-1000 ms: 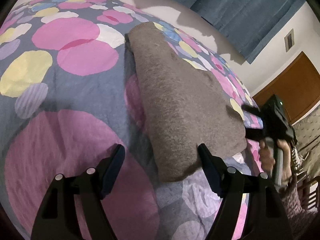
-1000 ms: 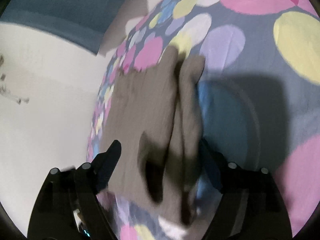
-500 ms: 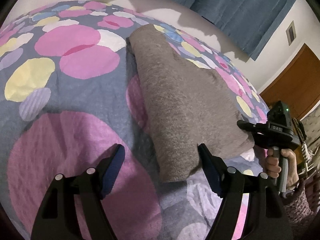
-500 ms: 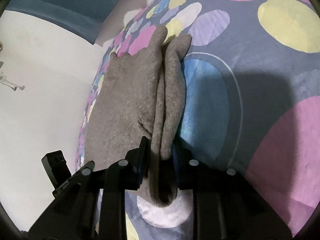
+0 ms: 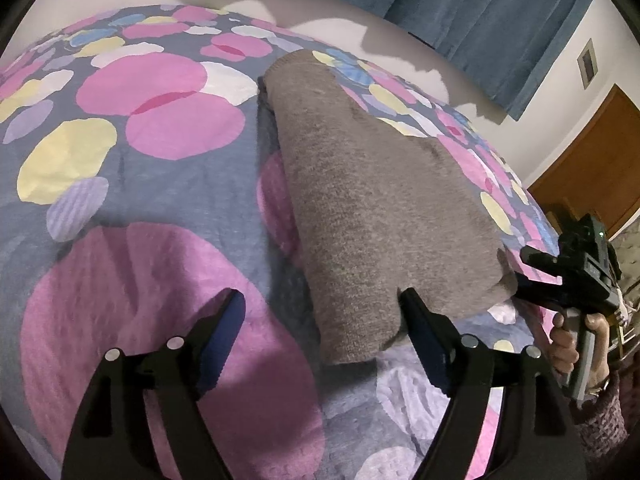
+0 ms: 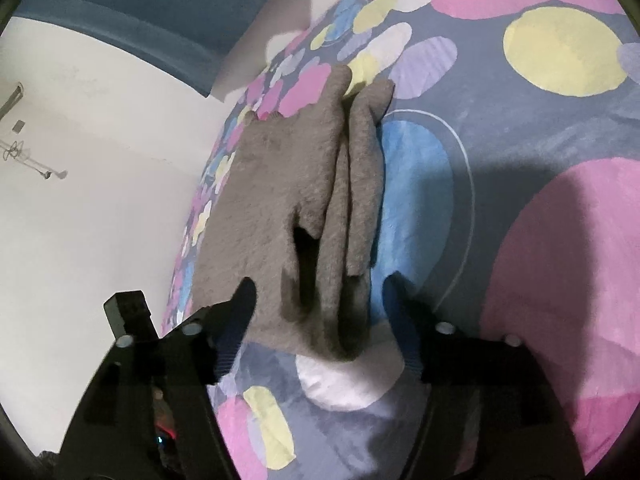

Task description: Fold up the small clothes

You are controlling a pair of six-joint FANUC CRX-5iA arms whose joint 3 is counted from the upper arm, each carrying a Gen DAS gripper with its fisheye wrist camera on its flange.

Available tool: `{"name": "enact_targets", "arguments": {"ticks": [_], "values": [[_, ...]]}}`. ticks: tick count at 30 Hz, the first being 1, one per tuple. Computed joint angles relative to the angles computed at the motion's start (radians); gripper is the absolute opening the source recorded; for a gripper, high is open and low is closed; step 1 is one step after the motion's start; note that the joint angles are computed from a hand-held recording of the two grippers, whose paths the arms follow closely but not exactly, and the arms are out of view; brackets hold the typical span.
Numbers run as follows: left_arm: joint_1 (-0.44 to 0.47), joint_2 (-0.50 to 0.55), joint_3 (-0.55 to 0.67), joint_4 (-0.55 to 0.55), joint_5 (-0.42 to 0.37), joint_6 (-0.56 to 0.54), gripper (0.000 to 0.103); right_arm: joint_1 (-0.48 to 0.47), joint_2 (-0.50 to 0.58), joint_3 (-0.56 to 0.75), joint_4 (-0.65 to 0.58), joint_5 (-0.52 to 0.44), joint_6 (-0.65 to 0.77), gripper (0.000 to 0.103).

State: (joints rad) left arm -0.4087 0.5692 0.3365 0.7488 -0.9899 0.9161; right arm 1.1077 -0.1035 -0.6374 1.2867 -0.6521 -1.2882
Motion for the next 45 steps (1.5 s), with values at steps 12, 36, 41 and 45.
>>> {"name": "enact_targets", "arguments": {"ticks": [12,36,41,45], "values": [[-0.013,-0.028,-0.009,-0.076,0.050,0.052,0.083,0.081,0.034,0.081,-0.168,-0.135,0.134,0.078],[-0.063,-0.138,-0.036,-0.374,0.215,0.263,0.087,0.173,0.238,0.468,-0.506,-0.605,0.618,0.090],[-0.067,-0.141,-0.022,-0.424,0.213,0.322,0.087,0.172,0.275,0.516,-0.534,-0.662,0.675,0.091],[-0.073,-0.151,-0.026,-0.462,0.231,0.356,0.087,0.168,0.278,0.518,-0.545,-0.670,0.667,0.091]]}}
